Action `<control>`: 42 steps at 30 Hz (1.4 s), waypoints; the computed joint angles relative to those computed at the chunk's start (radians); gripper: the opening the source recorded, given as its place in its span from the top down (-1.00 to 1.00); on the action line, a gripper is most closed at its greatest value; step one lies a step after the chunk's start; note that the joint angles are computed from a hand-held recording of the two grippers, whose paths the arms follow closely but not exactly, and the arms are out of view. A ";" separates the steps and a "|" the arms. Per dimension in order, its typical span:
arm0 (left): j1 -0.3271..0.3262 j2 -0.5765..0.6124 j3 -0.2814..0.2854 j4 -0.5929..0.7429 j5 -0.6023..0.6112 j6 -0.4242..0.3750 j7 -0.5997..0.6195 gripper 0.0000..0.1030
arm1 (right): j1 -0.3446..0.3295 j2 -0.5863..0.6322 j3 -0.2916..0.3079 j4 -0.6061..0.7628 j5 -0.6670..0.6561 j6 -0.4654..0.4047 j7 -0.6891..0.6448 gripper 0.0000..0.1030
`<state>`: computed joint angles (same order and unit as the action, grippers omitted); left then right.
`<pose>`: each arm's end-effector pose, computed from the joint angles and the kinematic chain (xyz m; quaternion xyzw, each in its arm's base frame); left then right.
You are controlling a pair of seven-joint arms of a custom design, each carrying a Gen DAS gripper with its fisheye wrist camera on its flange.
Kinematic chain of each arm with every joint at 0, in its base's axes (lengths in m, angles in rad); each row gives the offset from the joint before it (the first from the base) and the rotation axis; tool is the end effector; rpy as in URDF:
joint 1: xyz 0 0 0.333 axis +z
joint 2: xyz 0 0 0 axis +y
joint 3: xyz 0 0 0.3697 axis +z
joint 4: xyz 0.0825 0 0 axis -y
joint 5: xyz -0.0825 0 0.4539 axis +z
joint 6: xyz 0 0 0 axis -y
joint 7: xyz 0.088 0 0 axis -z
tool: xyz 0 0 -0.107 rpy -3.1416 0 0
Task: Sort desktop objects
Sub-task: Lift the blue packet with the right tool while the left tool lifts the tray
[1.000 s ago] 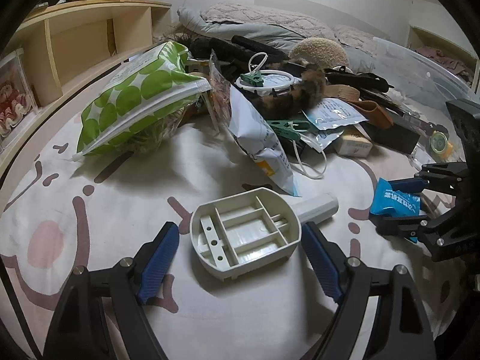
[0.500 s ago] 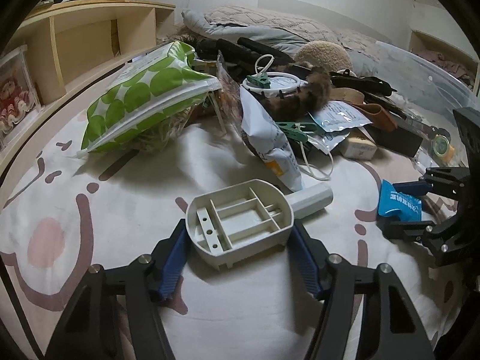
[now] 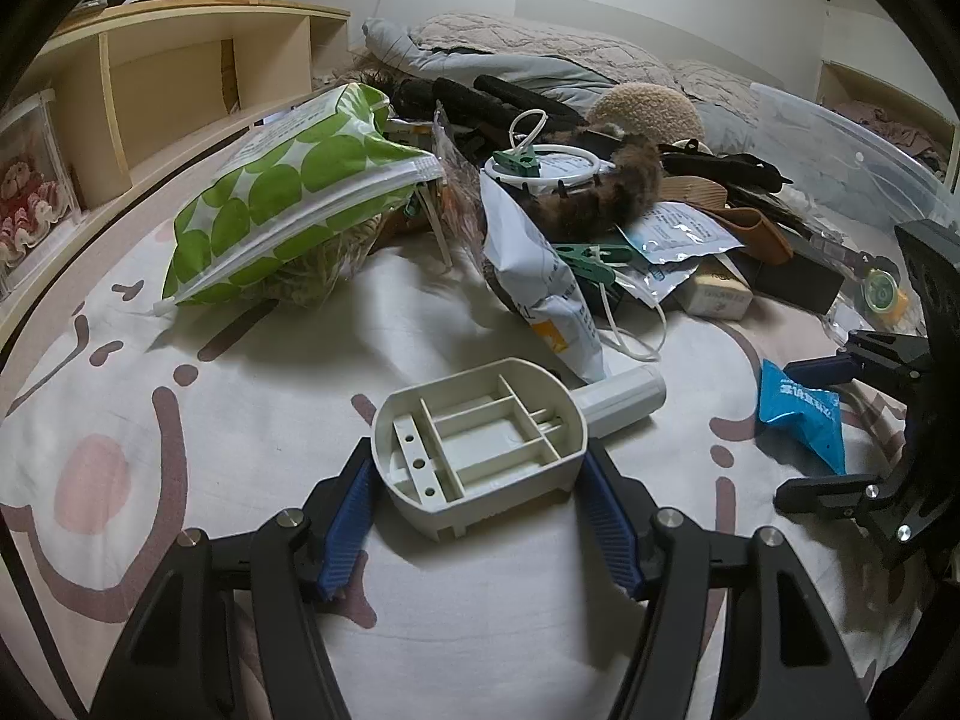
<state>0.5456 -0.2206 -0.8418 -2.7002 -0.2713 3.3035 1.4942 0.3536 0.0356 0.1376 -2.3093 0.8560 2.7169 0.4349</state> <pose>0.4693 -0.1128 0.3635 -0.6594 0.6509 -0.2803 0.2508 0.5332 0.2541 0.3647 -0.9027 0.3152 -0.0426 0.2898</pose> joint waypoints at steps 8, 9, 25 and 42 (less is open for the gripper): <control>0.028 -0.007 -0.027 0.000 0.010 -0.003 -0.019 -0.27 | -0.015 0.004 -0.009 0.019 0.062 -0.014 0.032 -0.22; 0.031 -0.008 -0.030 0.001 0.011 -0.004 -0.021 -0.27 | -0.020 0.004 -0.010 0.023 0.080 -0.030 0.032 -0.22; -0.230 0.051 0.228 0.013 -0.090 0.034 0.065 -0.27 | -0.018 -0.007 -0.015 0.015 0.109 -0.037 -0.034 -0.22; -0.276 0.020 0.228 0.014 -0.315 0.060 0.238 -0.27 | -0.017 -0.028 -0.027 0.008 0.167 -0.022 -0.060 -0.22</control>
